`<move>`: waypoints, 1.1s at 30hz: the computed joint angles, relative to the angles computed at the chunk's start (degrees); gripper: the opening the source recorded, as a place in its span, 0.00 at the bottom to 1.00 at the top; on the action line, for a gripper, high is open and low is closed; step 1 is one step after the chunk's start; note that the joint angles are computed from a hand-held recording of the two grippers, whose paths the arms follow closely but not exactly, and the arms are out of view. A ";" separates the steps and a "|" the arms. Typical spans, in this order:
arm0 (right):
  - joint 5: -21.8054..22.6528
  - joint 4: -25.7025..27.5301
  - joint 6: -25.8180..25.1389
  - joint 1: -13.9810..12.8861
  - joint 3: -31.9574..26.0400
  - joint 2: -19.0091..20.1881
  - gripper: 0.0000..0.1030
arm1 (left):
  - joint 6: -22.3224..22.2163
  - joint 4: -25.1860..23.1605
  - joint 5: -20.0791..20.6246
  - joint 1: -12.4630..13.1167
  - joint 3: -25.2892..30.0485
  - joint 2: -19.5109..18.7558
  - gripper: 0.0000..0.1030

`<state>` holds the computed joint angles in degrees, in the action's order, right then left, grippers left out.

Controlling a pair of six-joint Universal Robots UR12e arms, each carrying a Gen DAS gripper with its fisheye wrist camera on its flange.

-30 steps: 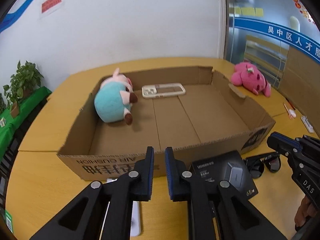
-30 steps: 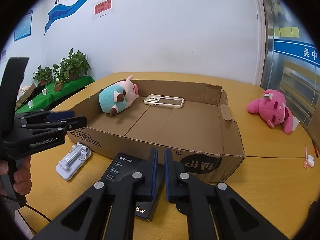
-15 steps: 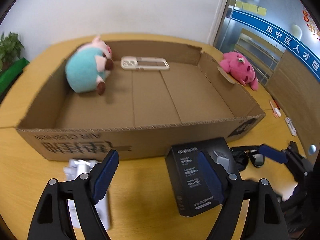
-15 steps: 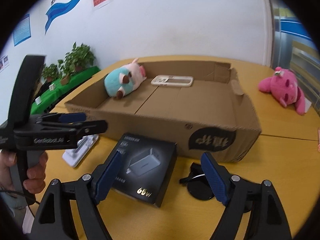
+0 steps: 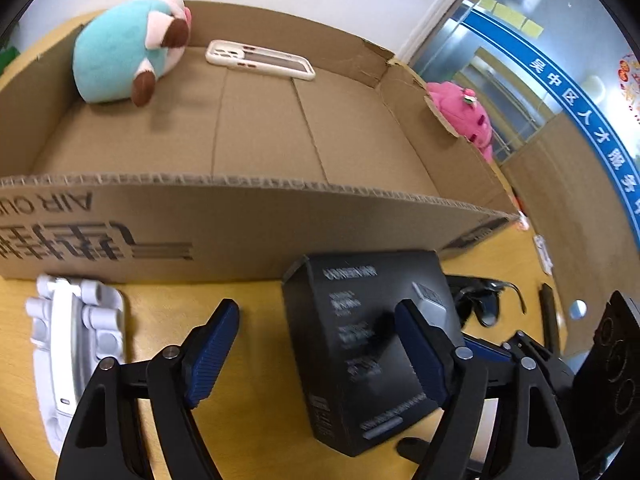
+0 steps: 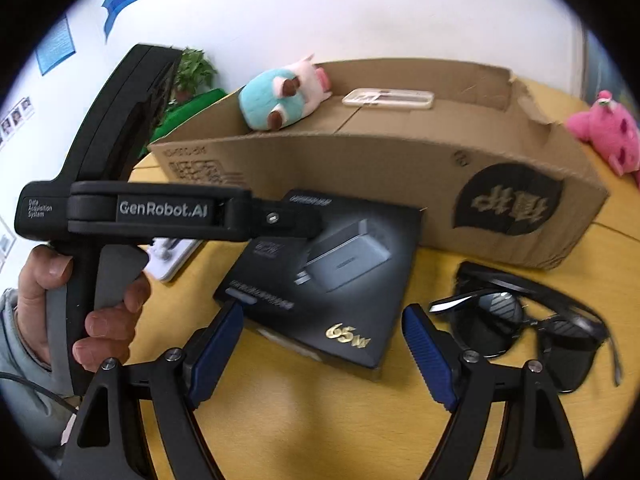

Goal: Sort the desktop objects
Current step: 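Close the left tool on the black UGREEN charger box, then lift the charger box with the left tool and carry it over the box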

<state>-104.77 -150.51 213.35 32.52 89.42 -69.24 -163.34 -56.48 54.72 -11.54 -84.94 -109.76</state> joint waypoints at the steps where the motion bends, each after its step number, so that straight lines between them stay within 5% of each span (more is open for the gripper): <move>1: 0.59 -0.38 -0.50 0.07 -0.04 0.05 0.81 | 0.65 -0.86 -1.11 0.31 -0.24 0.19 0.75; 5: 4.33 -4.36 -1.80 -0.13 1.34 -0.43 0.81 | 2.66 -2.77 -2.37 1.12 -0.97 0.92 0.73; 18: -0.66 0.61 -7.31 0.62 -1.34 1.01 0.81 | 5.66 -5.67 -1.97 0.20 0.99 -0.11 0.76; 24: -0.80 -1.61 -6.00 0.31 -0.46 0.91 0.82 | 2.06 -3.45 -4.25 0.80 -0.83 0.29 0.75; 33: -0.44 -1.01 -6.19 0.51 -0.86 0.80 0.80 | 4.30 -1.01 -1.07 0.49 -3.76 3.15 0.74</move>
<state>-105.22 -151.52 207.16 33.03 88.56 -68.44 -159.05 -57.49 53.64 -11.05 -88.70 -106.61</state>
